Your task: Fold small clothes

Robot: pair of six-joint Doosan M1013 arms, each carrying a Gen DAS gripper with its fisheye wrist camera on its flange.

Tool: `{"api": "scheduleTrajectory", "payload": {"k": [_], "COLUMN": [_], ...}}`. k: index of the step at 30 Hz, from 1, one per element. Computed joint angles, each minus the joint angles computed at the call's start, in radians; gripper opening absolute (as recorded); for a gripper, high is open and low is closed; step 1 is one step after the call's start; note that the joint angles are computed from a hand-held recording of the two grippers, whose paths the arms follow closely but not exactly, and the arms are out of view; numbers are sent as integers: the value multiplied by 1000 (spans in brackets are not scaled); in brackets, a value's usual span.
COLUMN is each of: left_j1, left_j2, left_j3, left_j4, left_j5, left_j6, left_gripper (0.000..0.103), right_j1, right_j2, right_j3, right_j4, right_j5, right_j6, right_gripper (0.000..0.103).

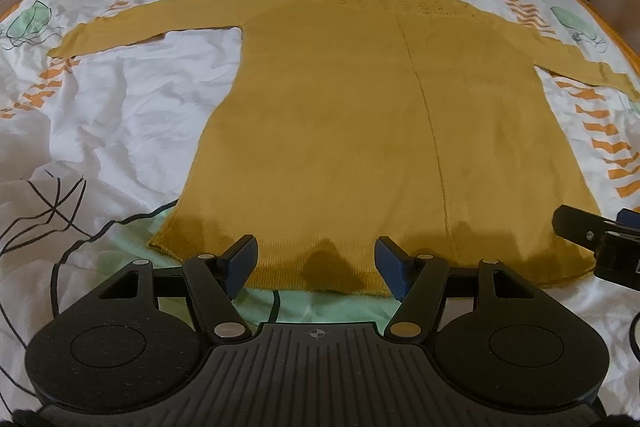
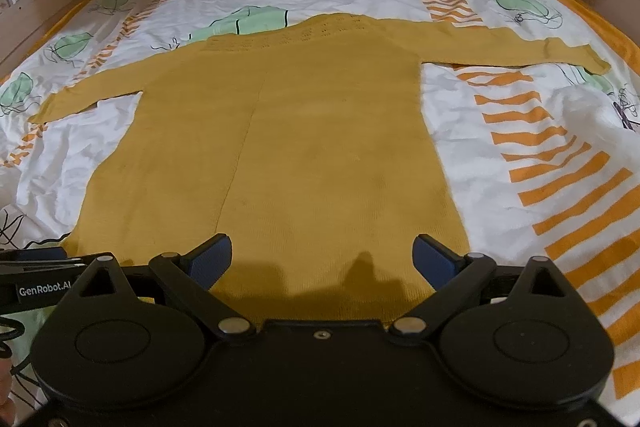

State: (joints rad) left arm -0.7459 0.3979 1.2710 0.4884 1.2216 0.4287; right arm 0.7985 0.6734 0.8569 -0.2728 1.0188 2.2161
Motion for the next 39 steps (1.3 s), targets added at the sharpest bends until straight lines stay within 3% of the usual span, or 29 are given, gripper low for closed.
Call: {"api": "scheduleTrajectory", "payload": {"k": [18, 24, 29, 34, 39], "left_j1": [52, 86, 117, 153, 165], "left_j2": [32, 54, 69, 103, 147], "left_j3": [-43, -53, -49, -74, -127], "left_j4": [73, 55, 68, 31, 73], "left_j5": [-36, -80, -116, -109, -76], "left_j6": [30, 56, 25, 42, 119], "left_gripper": [63, 63, 63, 63, 63], "right_j1": [-26, -33, -35, -44, -64], "right_j2": [62, 91, 104, 142, 152], "right_j3": [-86, -110, -104, -159, -176], "right_j4": [36, 2, -42, -14, 28], "right_j5": [-7, -42, -115, -89, -104], "right_j6": [-49, -55, -67, -97, -105], "right_gripper": [98, 97, 97, 97, 98]}}
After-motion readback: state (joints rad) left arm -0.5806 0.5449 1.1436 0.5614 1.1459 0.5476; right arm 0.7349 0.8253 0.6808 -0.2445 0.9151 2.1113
